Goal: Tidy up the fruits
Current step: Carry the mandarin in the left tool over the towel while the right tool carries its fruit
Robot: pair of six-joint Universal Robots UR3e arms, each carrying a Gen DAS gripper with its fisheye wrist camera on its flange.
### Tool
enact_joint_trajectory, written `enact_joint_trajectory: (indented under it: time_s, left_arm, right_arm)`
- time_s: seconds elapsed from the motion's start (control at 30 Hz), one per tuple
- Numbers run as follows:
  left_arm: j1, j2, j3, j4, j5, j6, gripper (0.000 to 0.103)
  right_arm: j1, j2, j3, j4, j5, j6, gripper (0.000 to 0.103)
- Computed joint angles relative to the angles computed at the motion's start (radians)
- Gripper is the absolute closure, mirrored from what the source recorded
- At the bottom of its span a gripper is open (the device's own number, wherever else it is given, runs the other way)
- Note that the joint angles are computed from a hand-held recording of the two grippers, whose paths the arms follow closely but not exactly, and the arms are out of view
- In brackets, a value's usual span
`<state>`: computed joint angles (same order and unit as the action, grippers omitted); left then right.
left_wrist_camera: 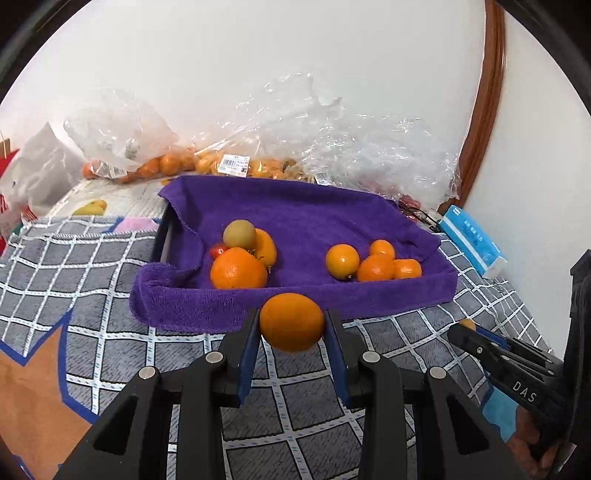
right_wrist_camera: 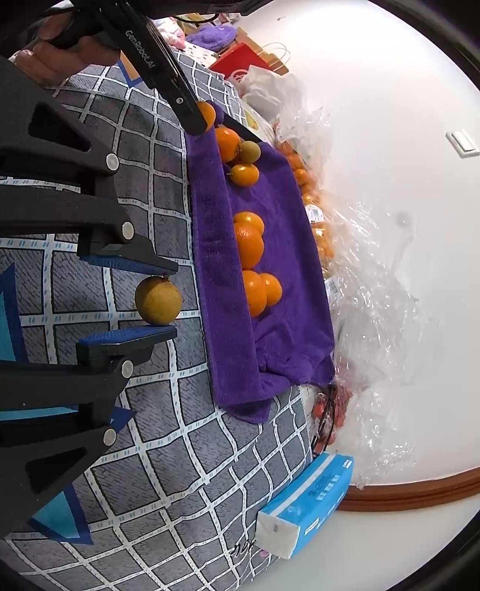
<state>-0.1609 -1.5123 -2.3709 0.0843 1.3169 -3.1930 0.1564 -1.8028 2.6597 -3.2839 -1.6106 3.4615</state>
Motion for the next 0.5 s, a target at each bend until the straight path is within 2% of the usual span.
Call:
enact_joint_trajectory:
  time_s: [0.17, 0.3, 0.4, 0.43, 0.5]
  left_arm:
    - [0.032, 0.040, -0.035, 0.032, -0.029, -0.009, 0.070]
    - [0.087, 0.073, -0.013, -0.081, -0.098, -0.004, 0.071]
    - [0.145, 0.135, -0.003, -0.181, -0.145, 0.011, 0.071]
    - [0.179, 0.168, -0.006, -0.221, -0.180, 0.025, 0.071]
    - [0.301, 0.259, -0.021, -0.344, -0.320, 0.075, 0.071]
  right_arm:
    - [0.007, -0.006, -0.007, 0.019, -0.035, 0.036, 0.076]
    - [-0.009, -0.050, -0.023, 0.069, 0.008, 0.066, 0.076]
    - [0.056, -0.042, -0.119, 0.156, -0.072, 0.076, 0.076]
    - [0.081, -0.026, -0.165, 0.192, -0.105, 0.073, 0.076]
    - [0.100, -0.003, -0.225, 0.235, -0.128, 0.065, 0.076]
